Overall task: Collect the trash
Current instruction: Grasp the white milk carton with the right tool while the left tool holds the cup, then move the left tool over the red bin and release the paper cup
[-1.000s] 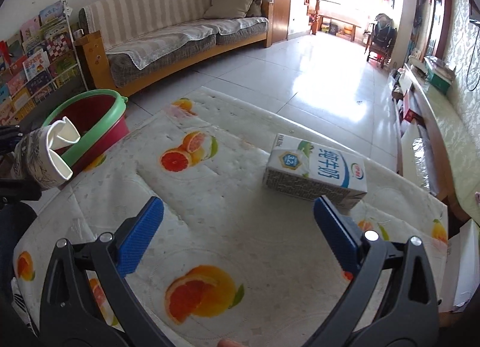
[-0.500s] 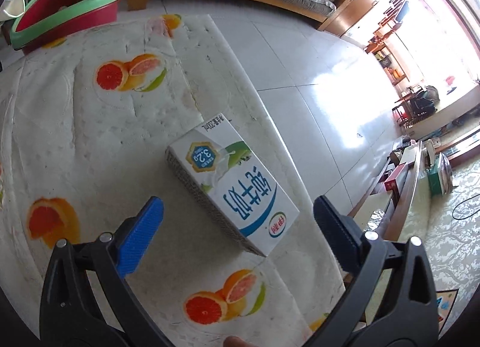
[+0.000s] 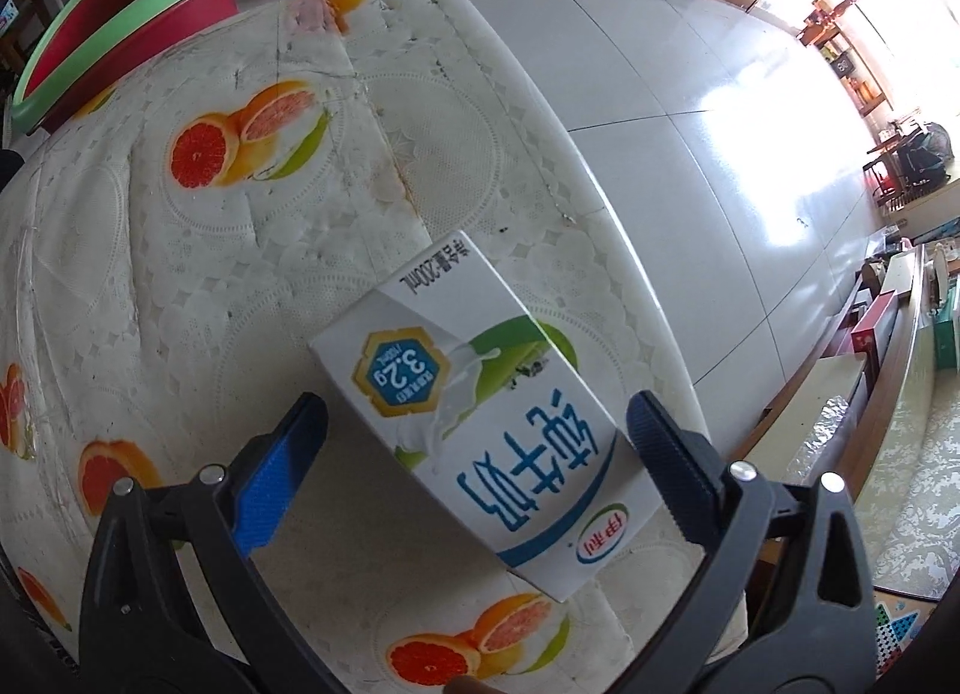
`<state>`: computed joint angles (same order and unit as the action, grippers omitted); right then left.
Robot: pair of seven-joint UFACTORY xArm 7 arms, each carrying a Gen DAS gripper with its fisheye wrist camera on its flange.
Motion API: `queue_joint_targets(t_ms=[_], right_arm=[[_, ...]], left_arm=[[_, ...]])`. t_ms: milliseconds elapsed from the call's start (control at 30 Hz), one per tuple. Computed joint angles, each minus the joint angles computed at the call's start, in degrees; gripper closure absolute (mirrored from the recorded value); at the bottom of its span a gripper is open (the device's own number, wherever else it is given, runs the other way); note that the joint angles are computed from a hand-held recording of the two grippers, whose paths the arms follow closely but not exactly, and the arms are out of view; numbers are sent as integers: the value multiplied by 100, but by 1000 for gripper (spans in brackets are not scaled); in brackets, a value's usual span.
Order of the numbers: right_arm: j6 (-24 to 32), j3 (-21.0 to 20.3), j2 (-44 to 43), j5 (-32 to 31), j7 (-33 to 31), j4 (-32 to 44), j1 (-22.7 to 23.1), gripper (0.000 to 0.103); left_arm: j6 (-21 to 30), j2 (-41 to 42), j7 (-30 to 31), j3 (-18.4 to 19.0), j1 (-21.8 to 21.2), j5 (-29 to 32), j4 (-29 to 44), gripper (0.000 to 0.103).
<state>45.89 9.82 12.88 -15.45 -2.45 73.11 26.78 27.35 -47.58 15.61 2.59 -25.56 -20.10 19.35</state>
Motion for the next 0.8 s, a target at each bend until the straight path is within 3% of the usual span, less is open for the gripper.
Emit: queue_joint_targets(t_ms=[33, 133, 367, 533, 800], right_arm=[[-115, -6, -75, 9, 121, -115, 8, 5], [-313, -85, -295, -537, 976, -402, 167, 20], [-155, 86, -805, -1252, 2654, -885, 293, 45], [193, 349, -1175, -1868, 3741, -1003, 403, 46], [712, 804, -1226, -2507, 5189, -344, 782, 46]], left_arm=[[-21, 8, 2, 14, -16, -18, -16, 39], [-72, 59, 2, 21, -49, -42, -28, 39], [-122, 44, -18, 22, -48, -50, -10, 39], [-58, -119, -54, 43, 187, 103, 4, 39], [-72, -26, 47, 248, 928, 517, 267, 39]])
